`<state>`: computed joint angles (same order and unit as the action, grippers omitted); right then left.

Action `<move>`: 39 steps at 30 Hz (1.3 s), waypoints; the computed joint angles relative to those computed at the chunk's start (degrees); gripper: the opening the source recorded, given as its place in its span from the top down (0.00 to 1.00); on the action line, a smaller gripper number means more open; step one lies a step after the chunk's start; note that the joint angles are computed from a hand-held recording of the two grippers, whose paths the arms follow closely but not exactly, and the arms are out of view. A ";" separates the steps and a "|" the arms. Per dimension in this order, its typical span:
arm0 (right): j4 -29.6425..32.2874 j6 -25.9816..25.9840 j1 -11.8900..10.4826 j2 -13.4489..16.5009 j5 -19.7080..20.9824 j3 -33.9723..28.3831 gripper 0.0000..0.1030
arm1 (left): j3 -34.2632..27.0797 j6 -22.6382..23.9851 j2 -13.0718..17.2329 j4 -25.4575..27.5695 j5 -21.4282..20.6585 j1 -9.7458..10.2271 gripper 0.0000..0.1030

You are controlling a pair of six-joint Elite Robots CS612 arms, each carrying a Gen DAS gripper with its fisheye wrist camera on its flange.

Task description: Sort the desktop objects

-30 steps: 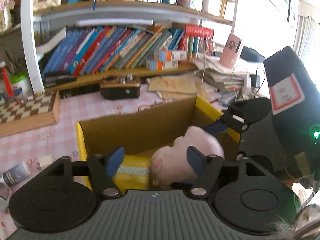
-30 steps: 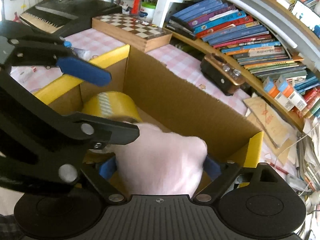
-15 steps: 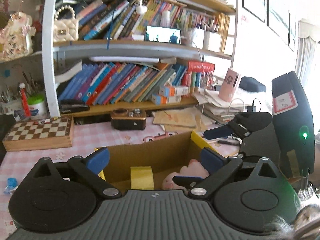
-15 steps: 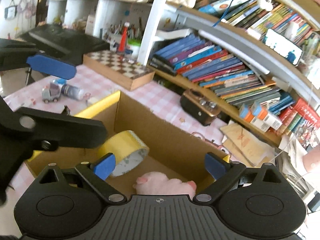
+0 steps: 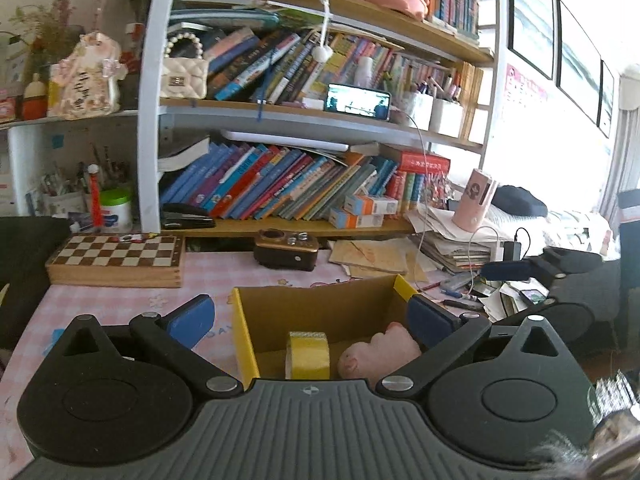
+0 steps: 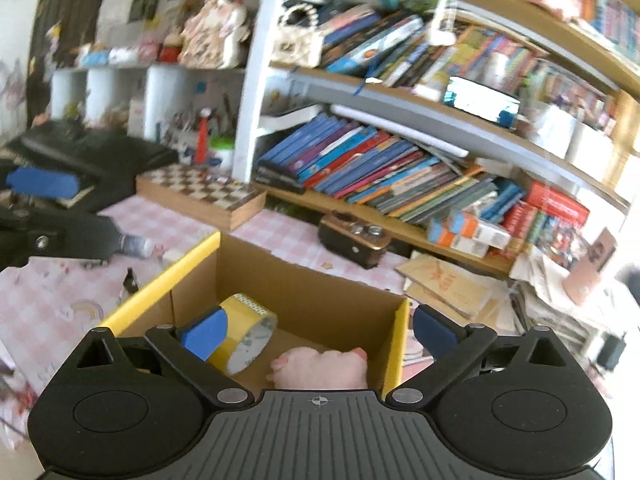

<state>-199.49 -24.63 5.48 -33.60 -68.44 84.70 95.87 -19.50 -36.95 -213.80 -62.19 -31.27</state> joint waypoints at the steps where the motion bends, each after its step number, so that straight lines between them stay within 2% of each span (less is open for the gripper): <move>1: -0.64 1.38 -0.12 -0.23 -0.24 0.54 0.02 | 0.59 -0.38 -0.19 -0.35 0.44 -0.17 0.00; 7: -4.08 8.15 -0.47 -1.33 -3.15 4.15 0.02 | 3.71 -2.73 -1.11 -1.77 2.26 -1.17 0.00; 19: -8.43 19.03 -0.23 -3.06 -8.60 10.36 0.02 | 7.83 -3.12 -1.73 -4.10 5.08 -2.79 0.00; 27: -12.85 21.67 1.77 -2.99 -13.05 14.16 0.02 | 10.76 -4.17 -1.69 -6.20 8.30 -4.00 0.00; 39: -13.64 24.64 4.79 -3.92 -18.62 19.08 0.02 | 16.53 -4.00 -2.78 -7.95 6.06 -4.04 0.00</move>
